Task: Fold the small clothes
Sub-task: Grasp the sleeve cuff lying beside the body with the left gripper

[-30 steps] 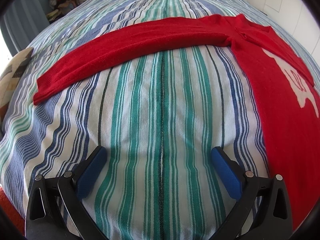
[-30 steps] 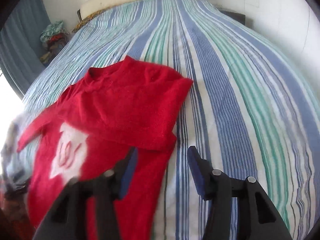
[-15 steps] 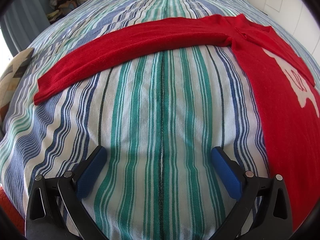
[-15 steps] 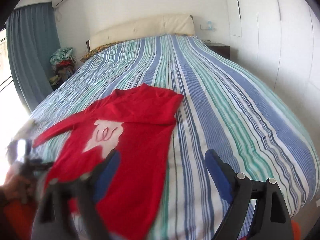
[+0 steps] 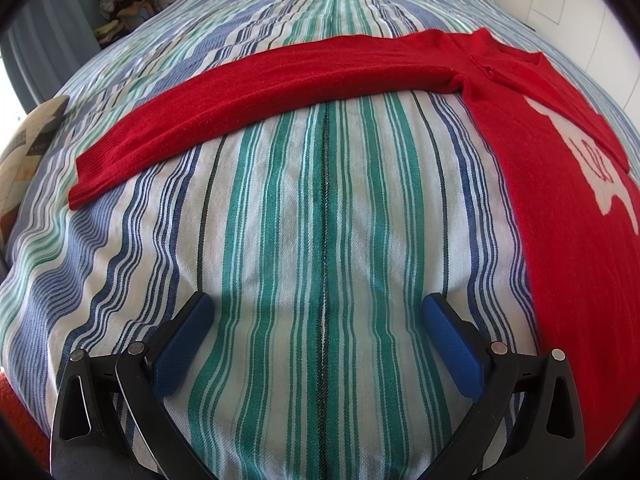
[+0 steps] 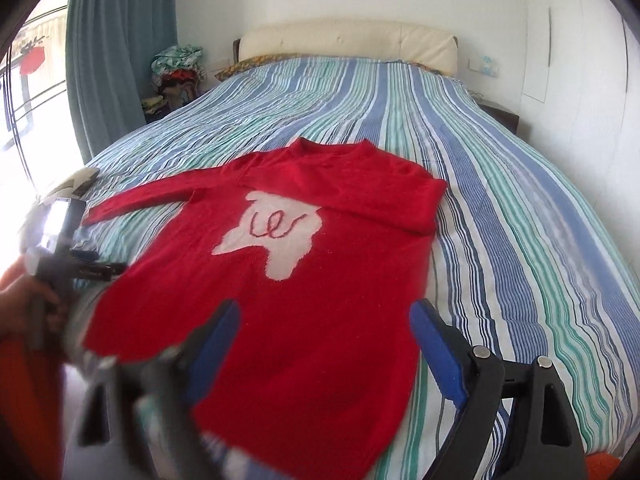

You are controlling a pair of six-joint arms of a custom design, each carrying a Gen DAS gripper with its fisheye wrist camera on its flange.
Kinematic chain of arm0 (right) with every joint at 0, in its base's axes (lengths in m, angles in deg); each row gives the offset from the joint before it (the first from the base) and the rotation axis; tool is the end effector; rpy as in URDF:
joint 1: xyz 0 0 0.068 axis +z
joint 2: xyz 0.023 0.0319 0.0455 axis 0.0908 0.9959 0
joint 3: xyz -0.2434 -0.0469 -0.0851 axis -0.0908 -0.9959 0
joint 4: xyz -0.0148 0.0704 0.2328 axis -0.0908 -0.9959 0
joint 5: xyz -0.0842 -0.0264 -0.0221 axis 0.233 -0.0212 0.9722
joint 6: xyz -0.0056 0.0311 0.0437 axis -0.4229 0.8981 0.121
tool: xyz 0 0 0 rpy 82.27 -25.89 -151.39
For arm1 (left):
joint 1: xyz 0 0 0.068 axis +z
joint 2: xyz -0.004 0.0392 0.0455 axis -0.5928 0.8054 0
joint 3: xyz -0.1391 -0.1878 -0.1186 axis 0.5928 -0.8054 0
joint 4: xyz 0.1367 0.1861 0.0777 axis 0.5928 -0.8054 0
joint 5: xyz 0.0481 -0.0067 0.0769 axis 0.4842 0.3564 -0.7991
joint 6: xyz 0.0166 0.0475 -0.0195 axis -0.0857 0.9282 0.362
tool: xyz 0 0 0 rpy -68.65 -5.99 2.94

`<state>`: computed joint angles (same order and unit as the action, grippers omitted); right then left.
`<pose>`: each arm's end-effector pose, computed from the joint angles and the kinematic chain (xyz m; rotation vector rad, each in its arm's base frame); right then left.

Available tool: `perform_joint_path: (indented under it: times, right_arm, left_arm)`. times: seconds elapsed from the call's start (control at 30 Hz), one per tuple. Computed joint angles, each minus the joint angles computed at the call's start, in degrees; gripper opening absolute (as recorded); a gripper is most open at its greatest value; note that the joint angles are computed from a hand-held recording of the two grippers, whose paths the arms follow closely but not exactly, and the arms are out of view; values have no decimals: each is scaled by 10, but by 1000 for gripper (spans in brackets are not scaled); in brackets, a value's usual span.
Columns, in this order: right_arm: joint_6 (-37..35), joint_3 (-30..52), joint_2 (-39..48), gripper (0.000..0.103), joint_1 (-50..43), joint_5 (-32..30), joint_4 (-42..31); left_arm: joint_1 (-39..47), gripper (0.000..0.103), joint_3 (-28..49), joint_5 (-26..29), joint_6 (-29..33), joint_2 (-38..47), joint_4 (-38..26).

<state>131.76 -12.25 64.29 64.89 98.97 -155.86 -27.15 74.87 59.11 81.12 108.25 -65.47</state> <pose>0.0718 0.0771 0.2734 0.1112 2.3416 -0.0305 0.2530 0.0372 0.2099 0.1846 2.6340 0.0041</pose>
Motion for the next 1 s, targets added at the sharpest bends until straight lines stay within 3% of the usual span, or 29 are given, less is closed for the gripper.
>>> perform_joint_path:
  times: [0.33,0.4,0.57,0.63,0.9,0.97,1.0]
  right_arm:
    - [0,-5,7,86,1,-9,2]
    - [-2,-5,8,86,1,-10,2]
    - [-2,-6,11,86,3,-11,3]
    - [-5,-8,10,86,1,-12,6]
    - [-24,-14,3,86,-14,-24,24]
    - [-24,-13,5,86,-12,-23,25]
    - [-20,-13,6,86,-7,-20,23]
  left_arm:
    - [9,102,19,11,-3,1,-28]
    - [30,102,40,43,-5,1,-49]
    - [140,102,110,184,-33,19,-97]
    - [191,102,144,222,-50,46,-114]
    - [293,99,364,251,-143,250,-189]
    - [292,90,425,243,-153,306,-212]
    - [291,79,455,241,-157,334,-227]
